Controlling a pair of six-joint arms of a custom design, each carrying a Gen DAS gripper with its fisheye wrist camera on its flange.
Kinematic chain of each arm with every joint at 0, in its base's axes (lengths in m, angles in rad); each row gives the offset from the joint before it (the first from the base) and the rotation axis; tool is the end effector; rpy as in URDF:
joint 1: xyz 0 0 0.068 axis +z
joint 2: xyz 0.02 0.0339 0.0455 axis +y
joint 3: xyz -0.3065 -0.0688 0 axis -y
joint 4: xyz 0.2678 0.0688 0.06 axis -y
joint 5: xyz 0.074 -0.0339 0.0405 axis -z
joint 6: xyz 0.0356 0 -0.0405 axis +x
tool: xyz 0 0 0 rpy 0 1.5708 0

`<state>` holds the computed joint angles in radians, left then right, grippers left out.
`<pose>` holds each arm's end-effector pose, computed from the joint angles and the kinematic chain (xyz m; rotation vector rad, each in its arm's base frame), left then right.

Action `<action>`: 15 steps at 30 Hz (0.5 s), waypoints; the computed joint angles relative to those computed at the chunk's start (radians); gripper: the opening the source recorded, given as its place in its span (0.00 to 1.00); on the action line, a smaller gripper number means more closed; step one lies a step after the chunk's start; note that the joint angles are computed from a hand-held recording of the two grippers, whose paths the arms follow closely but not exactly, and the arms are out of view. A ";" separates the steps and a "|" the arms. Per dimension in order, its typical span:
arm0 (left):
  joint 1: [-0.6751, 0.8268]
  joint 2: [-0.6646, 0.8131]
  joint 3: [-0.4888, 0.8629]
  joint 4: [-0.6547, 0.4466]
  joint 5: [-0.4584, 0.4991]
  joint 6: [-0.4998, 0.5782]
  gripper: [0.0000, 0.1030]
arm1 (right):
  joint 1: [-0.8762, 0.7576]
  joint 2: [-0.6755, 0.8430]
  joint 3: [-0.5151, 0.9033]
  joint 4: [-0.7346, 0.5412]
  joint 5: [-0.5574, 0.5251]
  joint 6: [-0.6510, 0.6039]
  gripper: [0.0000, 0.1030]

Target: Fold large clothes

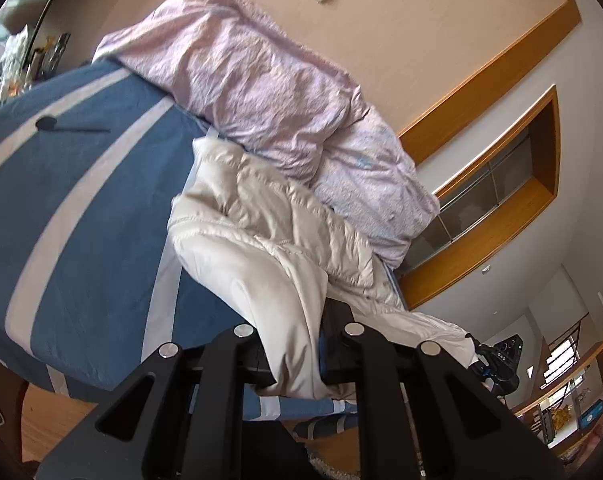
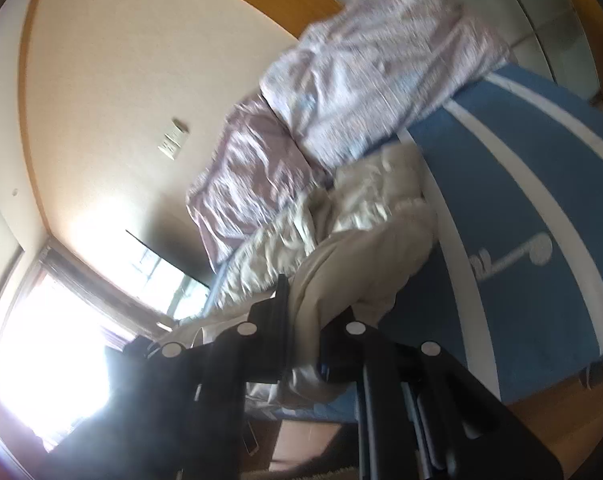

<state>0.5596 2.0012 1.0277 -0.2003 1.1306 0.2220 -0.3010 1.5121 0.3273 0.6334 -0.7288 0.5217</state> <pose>0.3413 0.1758 0.1221 -0.0903 2.1557 -1.0913 0.2401 -0.0497 0.1413 0.4181 2.0491 0.9013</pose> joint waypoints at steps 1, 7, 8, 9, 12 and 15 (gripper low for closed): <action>0.000 -0.004 0.004 0.010 0.005 -0.016 0.11 | -0.005 -0.010 0.000 0.007 -0.003 0.007 0.12; -0.046 -0.011 0.054 0.143 -0.005 -0.186 0.11 | 0.044 -0.032 0.077 0.021 0.095 0.051 0.12; -0.058 -0.013 0.062 0.170 -0.014 -0.216 0.11 | 0.056 -0.030 0.094 0.016 0.117 0.053 0.11; -0.066 -0.009 0.075 0.189 -0.021 -0.239 0.11 | 0.072 -0.024 0.114 0.015 0.144 0.053 0.11; -0.117 0.012 0.141 0.272 -0.072 -0.353 0.11 | 0.111 0.020 0.195 0.009 0.226 0.057 0.11; -0.156 0.051 0.225 0.294 -0.115 -0.431 0.11 | 0.138 0.094 0.295 0.000 0.295 0.064 0.11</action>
